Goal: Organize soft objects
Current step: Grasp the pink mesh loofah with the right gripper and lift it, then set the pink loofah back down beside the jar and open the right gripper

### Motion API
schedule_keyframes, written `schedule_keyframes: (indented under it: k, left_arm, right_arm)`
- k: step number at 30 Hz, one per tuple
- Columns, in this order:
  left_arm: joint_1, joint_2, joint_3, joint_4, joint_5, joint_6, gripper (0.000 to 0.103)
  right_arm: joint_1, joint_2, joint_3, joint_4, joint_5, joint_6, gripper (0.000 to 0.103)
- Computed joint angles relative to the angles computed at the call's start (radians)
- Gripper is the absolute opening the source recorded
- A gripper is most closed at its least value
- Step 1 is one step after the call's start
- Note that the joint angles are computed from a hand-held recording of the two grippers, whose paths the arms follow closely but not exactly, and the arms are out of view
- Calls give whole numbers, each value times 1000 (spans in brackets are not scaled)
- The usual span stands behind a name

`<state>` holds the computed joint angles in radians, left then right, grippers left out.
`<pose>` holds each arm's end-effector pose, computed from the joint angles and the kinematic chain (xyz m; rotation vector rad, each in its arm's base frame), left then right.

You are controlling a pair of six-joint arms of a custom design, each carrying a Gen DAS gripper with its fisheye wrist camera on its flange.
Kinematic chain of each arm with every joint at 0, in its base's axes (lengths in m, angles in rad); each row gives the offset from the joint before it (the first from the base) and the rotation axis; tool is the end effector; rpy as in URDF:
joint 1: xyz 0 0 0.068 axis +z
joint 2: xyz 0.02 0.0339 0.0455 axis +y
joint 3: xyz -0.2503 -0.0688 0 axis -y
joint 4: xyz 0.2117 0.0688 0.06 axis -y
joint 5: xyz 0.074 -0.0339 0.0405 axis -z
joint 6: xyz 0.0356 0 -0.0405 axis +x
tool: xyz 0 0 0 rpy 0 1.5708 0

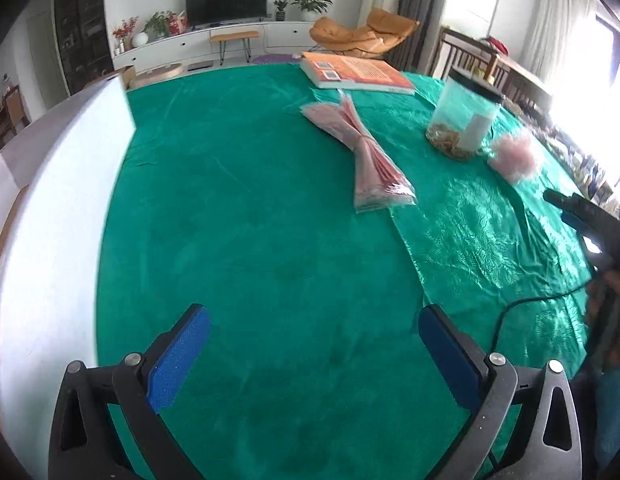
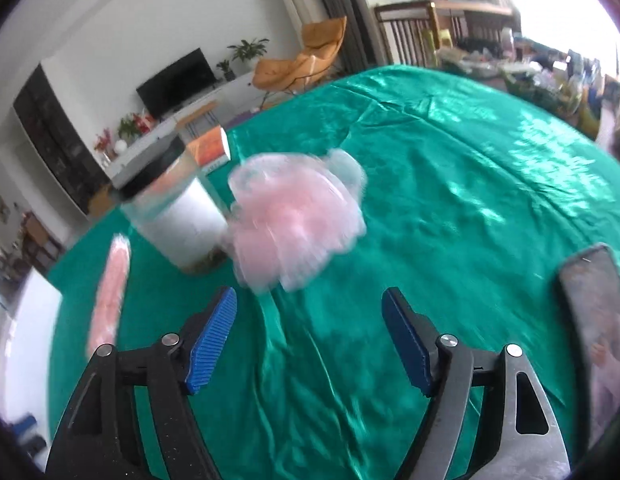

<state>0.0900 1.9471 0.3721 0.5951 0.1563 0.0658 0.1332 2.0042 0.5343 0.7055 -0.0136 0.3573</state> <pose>0.2315 0.0153 0.0437 0.0298 2.5383 -0.1380 0.2827 0.0384 0.0602 0.2560 2.3358 0.2589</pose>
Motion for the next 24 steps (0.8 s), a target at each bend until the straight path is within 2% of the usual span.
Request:
schedule_keyframes:
  k: [3,6,9,12,15,24]
  left_arm:
    - [-83,117,100,25,-58,-47,103]
    - [-143,204,184,53,-141,-68,103]
    - [-161,257,242,42,-184,-71,103]
    - [-155,302,277,27,-194,-70,103]
    - [-128,323,254,95,-152,-80,103]
    - [-139,322,250,97,-160,-87,103]
  right_arm:
    - [57,5,-37,-34,125,-26,78]
    - [78,21,-58,-33,183,-26,78]
    - [88,30,-59,-26,219,-35,78]
    - [85,68,-10,-79,214,-50,78]
    - [97,81,16,-114,238,-63,79]
    - [104,83,11,-112,246,-68,84]
